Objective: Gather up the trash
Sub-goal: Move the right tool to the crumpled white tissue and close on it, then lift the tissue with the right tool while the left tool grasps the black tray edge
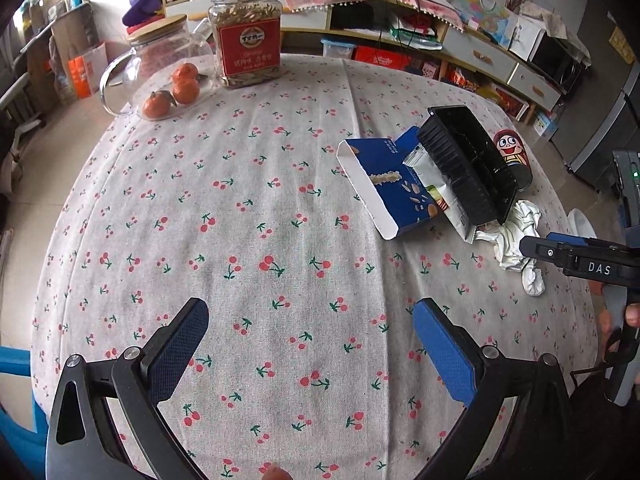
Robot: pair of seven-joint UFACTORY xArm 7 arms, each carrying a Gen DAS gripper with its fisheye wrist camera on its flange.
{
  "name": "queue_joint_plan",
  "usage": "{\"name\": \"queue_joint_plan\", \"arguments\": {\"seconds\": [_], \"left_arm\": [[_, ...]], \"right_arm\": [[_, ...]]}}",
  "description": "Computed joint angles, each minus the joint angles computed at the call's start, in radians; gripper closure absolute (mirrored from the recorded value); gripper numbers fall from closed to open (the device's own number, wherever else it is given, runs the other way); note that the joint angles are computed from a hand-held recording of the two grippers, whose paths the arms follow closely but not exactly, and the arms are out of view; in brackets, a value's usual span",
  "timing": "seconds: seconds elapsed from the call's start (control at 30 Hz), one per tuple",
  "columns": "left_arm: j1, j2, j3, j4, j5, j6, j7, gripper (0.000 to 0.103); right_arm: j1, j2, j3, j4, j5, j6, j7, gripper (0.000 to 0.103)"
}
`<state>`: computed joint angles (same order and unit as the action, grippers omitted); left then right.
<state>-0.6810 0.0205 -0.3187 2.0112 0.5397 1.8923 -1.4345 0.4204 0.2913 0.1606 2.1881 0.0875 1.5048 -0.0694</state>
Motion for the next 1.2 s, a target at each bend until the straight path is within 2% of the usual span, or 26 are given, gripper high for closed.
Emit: {"name": "queue_joint_plan", "arguments": {"seconds": [0.13, 0.3, 0.47, 0.6, 0.77, 1.2], "left_arm": [[-0.001, 0.006, 0.001, 0.006, -0.002, -0.005, 0.002, 0.0], [-0.005, 0.01, 0.006, 0.01, -0.004, -0.003, 0.001, 0.0], [-0.002, 0.007, 0.009, 0.002, -0.011, -0.008, -0.004, 0.0], [0.001, 0.005, 0.009, -0.001, -0.016, -0.011, -0.006, 0.0], [0.005, 0.003, 0.007, -0.004, -0.019, -0.014, -0.008, 0.0], [-0.008, 0.029, 0.009, 0.034, -0.004, -0.021, -0.005, 0.0]], "right_arm": [[-0.01, 0.011, 0.003, 0.01, 0.03, -0.006, -0.001, 0.027], [-0.019, 0.021, 0.013, 0.03, 0.076, 0.009, -0.018, 0.051], [-0.011, 0.006, 0.018, 0.012, 0.083, 0.006, -0.053, 0.067], [-0.006, -0.001, 0.018, 0.0, 0.08, -0.005, -0.07, 0.075], [-0.012, -0.008, 0.016, -0.005, 0.09, -0.016, -0.065, 0.079], [-0.047, -0.055, 0.016, -0.021, 0.146, -0.024, -0.079, 0.079]]}}
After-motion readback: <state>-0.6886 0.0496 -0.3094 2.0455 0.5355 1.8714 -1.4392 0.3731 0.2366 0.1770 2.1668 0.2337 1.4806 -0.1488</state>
